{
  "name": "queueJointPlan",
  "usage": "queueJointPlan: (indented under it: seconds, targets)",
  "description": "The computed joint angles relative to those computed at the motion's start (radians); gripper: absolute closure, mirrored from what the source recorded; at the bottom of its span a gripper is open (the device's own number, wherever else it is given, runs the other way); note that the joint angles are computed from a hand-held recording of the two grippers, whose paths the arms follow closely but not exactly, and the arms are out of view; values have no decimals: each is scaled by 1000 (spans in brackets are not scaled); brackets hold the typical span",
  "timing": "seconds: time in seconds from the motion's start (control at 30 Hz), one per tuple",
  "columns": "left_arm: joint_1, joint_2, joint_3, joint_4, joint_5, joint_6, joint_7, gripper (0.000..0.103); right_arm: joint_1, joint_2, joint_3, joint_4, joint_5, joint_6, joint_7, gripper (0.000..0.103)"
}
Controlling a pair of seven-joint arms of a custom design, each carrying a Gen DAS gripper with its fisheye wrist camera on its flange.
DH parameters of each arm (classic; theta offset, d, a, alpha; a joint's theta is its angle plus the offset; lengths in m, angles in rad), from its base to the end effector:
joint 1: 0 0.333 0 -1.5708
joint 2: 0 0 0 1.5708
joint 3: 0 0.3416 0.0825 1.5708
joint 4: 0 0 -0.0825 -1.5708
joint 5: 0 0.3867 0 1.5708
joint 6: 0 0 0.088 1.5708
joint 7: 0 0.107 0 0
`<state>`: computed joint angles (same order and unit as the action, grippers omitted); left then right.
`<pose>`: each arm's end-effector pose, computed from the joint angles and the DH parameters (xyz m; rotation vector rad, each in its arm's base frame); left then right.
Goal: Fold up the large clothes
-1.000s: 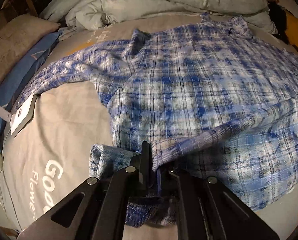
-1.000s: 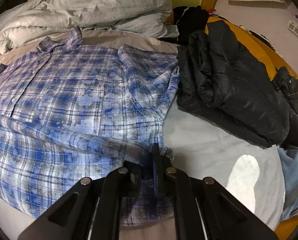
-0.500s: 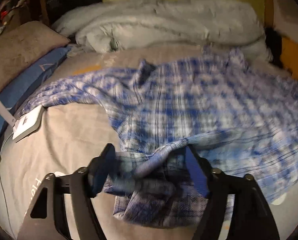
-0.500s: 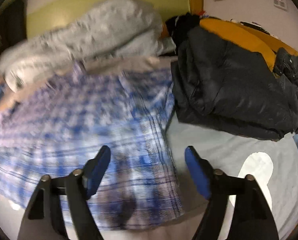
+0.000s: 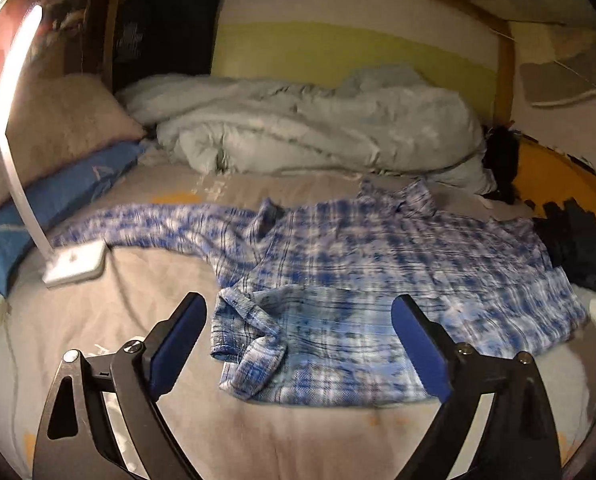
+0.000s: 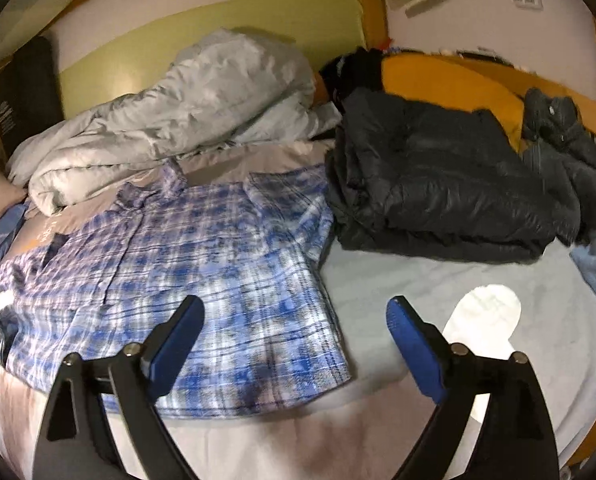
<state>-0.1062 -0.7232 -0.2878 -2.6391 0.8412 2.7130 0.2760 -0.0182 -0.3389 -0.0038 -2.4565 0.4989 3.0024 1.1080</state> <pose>0.3254 -0.1819 0.5509 -1.7583 1.3801 -0.8387 0.4705 -0.0451 0.5447 -1.6446 1.6816 -0.7442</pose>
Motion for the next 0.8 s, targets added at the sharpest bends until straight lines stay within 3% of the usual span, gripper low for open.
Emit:
queueJointPlan:
  seconds: [0.23,0.47,0.53,0.6,0.63,0.7,0.73,0.8]
  targets:
    - [-124,-66,-80,11,-78,-136,-23,2,49,-45,-19,-40,27,44,-86,8]
    - [-215,8,-102,37,-127,-193,-52,0,69,-70,-52,-39,82,9,-126,6]
    - [-247,32,-65,26,-159,-148,-59,0,74,-78,-63,-40,102,6,-139,4]
    - [-293,66,0,-3,-226,-22,-72,0,68,-83,-63,-43,111,4,-144,3]
    - [-333,90,41,-18,-278,48,-60,0,59,-83,-58,-42,109,-1,-141,3]
    - [-477,182,169,-33,-439,196,54,1,45,-79,-51,-38,106,-7,-133,3]
    - [-513,215,192,-26,-466,222,68,1,37,-76,-46,-36,104,-8,-127,3]
    - [-486,268,149,6,-468,234,88,1,19,-71,-35,-32,94,-13,-109,3]
